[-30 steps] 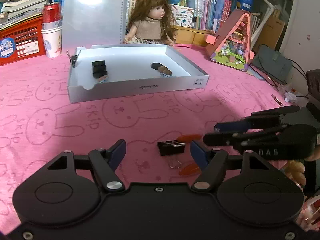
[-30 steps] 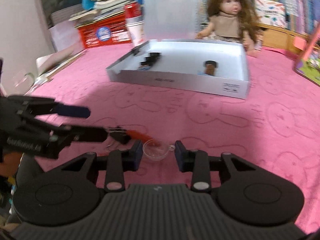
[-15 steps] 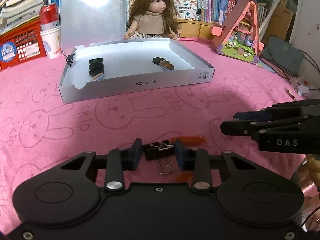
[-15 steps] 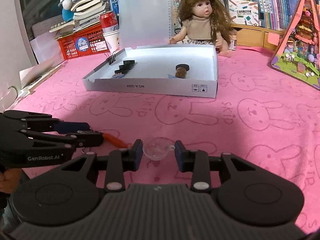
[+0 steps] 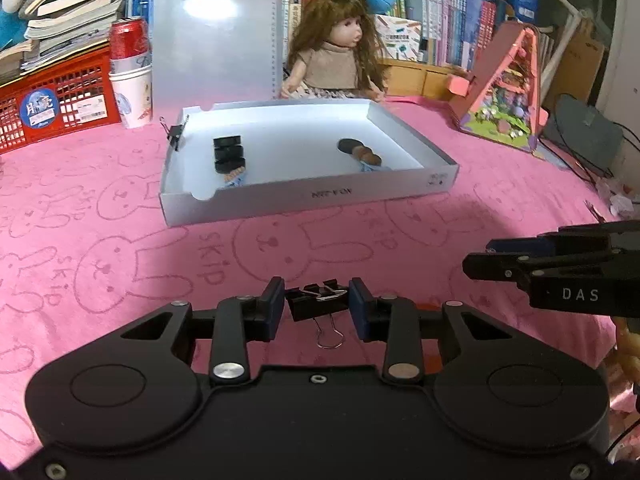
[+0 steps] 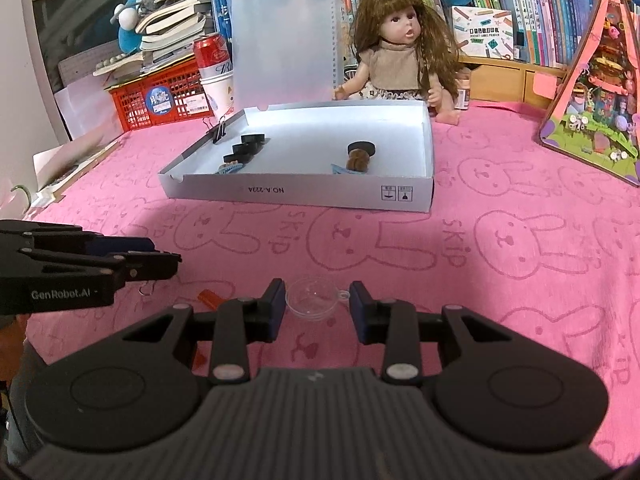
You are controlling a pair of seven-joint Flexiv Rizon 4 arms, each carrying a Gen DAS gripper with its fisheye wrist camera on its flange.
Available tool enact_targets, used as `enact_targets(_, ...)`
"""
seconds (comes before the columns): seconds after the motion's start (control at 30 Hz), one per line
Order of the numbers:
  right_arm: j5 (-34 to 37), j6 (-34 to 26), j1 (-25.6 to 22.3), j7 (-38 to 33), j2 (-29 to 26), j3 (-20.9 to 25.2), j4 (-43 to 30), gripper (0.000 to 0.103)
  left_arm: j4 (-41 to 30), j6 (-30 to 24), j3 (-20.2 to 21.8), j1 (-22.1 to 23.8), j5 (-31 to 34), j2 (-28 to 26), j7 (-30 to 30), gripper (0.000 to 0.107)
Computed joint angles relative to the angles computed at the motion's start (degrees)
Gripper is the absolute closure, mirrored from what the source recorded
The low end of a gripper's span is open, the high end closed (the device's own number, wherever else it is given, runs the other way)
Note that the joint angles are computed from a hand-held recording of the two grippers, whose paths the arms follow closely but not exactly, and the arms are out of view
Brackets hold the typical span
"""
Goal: Organize rigid objects
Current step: 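Grasp the black binder clip with the left tool while the right tool grasps the clear round lid, then carry the binder clip and clear lid into the white box and open both tools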
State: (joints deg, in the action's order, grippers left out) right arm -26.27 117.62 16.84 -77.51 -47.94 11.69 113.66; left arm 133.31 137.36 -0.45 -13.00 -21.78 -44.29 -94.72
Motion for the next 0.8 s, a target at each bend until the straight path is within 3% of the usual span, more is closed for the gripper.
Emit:
enact_targets(0.57,2.38,0.38,2.41,2.14,-1.69,-0.89,-6.07,0.063,-2.51,-0.89,-0.29,4.99,2.16,1.78,-2.83,0.074)
enact_targets(0.8,0.16,-4.46,0.9,5.91,-3.79,1.22,-12.92,0.063,-6.67,-4.5,-0.59,8.8,4.71,2.15,-2.84,0.074)
